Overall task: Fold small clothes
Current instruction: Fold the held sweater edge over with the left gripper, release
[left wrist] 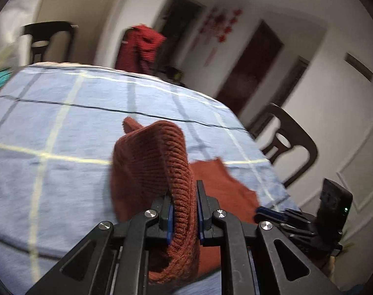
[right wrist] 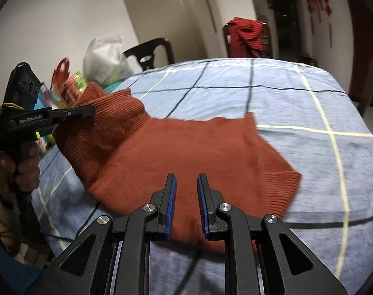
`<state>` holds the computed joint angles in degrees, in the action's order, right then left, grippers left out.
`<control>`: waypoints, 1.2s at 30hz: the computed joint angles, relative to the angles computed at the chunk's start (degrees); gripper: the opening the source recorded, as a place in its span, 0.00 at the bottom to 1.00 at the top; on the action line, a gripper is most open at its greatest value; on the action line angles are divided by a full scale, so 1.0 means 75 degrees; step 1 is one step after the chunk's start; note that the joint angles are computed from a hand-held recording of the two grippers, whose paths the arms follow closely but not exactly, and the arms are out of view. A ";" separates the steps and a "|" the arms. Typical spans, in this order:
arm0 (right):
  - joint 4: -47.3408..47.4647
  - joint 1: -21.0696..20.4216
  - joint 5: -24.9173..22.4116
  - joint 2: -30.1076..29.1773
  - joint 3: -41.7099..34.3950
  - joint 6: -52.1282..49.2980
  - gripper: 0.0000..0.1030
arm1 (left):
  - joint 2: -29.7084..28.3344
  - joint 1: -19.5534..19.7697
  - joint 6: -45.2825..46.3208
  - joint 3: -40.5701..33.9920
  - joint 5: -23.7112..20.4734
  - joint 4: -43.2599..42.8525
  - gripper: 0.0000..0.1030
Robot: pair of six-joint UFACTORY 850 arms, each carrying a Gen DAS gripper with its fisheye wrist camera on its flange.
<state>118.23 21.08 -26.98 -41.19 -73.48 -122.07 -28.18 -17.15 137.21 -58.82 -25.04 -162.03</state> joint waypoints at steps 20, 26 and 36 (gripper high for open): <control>-0.2039 -0.0623 -0.2191 -0.0699 -0.0732 0.3426 0.42 | -0.0302 -0.0303 0.1655 -0.0272 0.0150 -0.1095 0.35; -0.3301 -0.0565 -0.2677 -0.1330 -0.1623 0.5274 0.42 | -0.0709 -0.0201 0.2029 -0.0381 0.0771 -0.1596 0.35; -0.4553 -0.0434 -0.3057 -0.2018 -0.2798 0.7199 0.42 | -0.0811 -0.0257 0.2621 -0.0261 0.0523 -0.1922 0.37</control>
<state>84.09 17.83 -49.91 -56.32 -94.46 -68.07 -34.26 -19.08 156.87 -60.77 -21.12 -176.45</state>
